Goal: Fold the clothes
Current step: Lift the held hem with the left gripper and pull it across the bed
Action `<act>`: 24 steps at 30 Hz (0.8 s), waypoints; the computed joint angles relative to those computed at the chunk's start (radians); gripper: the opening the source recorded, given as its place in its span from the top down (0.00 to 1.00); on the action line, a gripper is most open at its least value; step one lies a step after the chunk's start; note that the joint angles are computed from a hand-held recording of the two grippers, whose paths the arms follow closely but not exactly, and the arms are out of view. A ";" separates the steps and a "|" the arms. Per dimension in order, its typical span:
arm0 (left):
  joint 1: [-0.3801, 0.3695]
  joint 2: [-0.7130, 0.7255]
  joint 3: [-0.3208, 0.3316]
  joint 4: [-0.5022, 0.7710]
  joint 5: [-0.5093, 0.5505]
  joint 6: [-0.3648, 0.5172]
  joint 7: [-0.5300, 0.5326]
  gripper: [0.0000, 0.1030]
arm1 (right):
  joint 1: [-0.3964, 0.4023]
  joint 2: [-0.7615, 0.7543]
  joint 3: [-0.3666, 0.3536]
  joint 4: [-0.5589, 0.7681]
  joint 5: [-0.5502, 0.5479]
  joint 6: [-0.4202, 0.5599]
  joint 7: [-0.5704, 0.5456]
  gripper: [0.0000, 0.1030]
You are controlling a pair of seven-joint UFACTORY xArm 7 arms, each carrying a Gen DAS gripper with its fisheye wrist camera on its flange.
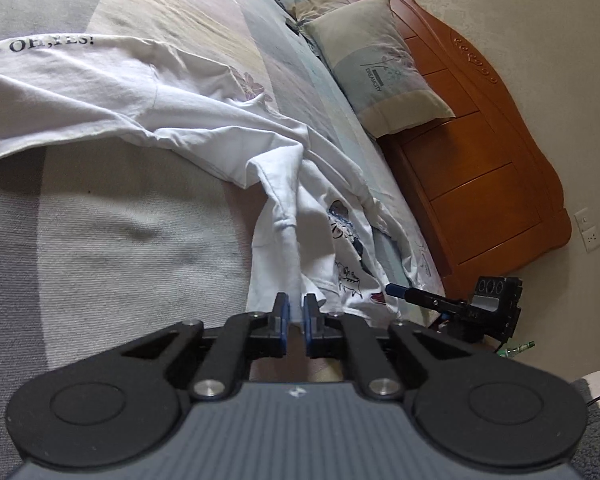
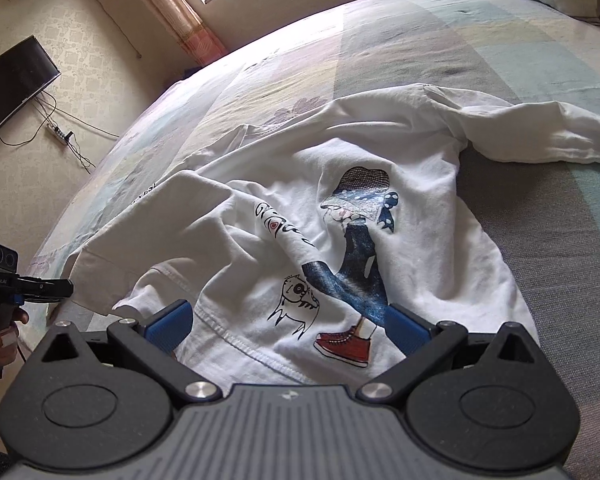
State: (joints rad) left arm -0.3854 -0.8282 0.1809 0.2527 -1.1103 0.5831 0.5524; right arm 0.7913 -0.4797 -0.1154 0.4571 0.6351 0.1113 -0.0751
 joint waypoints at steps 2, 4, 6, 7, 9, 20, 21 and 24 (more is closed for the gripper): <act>0.010 0.028 -0.017 0.006 0.012 -0.030 -0.011 0.78 | -0.015 -0.014 0.013 -0.012 -0.006 -0.001 0.016 0.00; -0.016 0.072 -0.005 0.025 -0.032 -0.082 0.032 0.60 | -0.018 -0.035 0.020 -0.024 -0.019 -0.002 0.023 0.00; -0.031 0.122 0.003 0.058 -0.066 -0.124 0.087 0.48 | -0.020 -0.057 0.025 -0.037 -0.034 -0.003 0.032 0.00; -0.033 0.152 0.006 0.080 -0.070 -0.134 0.115 0.47 | -0.030 -0.061 0.033 -0.040 -0.048 0.002 0.042 0.00; -0.028 0.220 0.009 0.128 -0.062 -0.135 0.167 0.47 | -0.051 -0.066 0.048 -0.042 -0.074 0.014 0.067 0.00; 0.015 0.543 0.110 0.293 -0.304 0.236 0.508 0.46 | -0.104 0.007 0.078 0.001 -0.131 0.059 0.141 0.00; 0.021 0.564 0.102 0.304 -0.287 0.272 0.520 0.49 | -0.099 0.014 0.073 0.006 -0.126 0.061 0.133 0.00; 0.064 0.641 0.087 0.343 -0.282 0.316 0.473 0.79 | -0.112 0.049 0.084 0.029 -0.121 0.069 0.130 0.00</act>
State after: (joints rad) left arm -0.3211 -0.1872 0.2679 0.5958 -1.3922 0.8987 1.0255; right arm 0.6791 -0.4306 -0.0316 0.4863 0.5136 0.1801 0.0545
